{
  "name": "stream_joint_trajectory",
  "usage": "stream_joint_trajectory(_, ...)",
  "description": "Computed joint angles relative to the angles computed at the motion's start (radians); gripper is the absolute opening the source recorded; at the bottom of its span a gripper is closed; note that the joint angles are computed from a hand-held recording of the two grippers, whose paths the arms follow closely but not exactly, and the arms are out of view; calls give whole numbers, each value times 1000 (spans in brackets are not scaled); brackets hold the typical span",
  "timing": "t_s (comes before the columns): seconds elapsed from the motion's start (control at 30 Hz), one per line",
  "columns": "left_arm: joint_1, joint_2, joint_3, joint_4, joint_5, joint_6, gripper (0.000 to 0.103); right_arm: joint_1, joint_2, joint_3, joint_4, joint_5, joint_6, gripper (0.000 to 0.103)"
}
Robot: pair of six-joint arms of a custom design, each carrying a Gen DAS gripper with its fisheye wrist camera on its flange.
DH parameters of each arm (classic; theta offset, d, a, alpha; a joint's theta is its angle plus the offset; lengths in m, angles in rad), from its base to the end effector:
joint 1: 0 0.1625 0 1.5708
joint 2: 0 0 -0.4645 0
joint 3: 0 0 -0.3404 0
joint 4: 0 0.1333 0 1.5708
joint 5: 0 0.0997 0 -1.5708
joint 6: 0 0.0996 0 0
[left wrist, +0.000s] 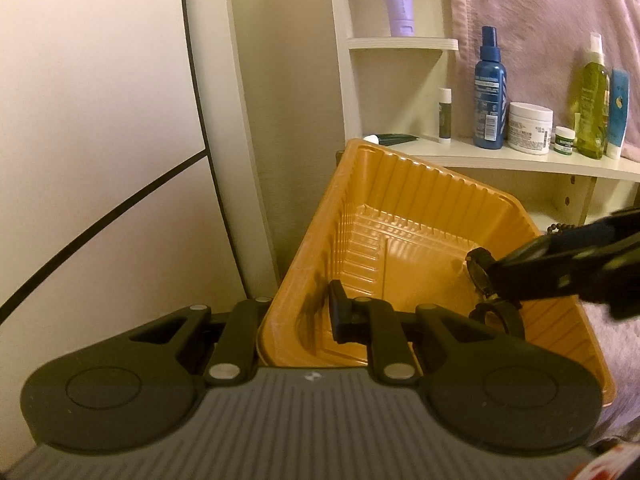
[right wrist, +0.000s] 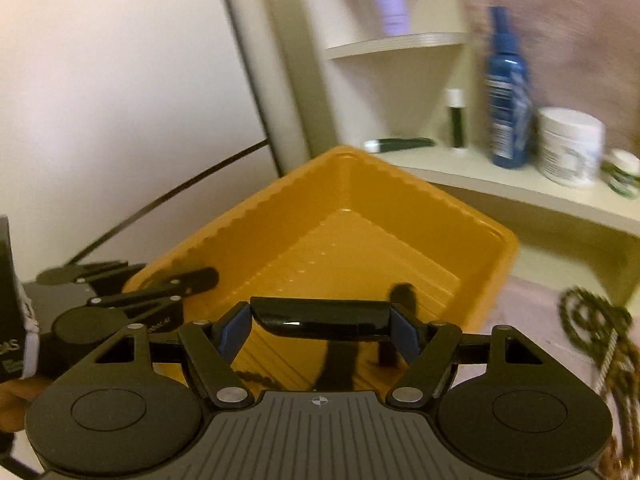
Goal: Organize jewelry
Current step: 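Carry the black bar over the tray and release it with the right tool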
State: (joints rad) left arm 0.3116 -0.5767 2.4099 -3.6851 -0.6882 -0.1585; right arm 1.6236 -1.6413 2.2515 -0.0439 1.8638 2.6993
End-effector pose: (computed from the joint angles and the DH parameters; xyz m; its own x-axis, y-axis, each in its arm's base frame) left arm -0.3300 -0.3272 0.0539 -0.5380 0.4856 -0.6890 0.8401 0.3759 -0.3911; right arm 0.1188 -0.2673 0.2955 -0.8636 -0.0550 0.5013 -0.4403 0.5668 -0.6964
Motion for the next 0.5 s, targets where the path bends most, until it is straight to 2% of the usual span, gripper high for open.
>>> stream_joint_trajectory(0.27,9,2,-3,-10,-10,0,16,10,115,-17,-45,28,-136,73)
stream_joint_trajectory(0.5,9,1,0,-12,-11,-4,16,-11,127,-8,-43,24,-146,75)
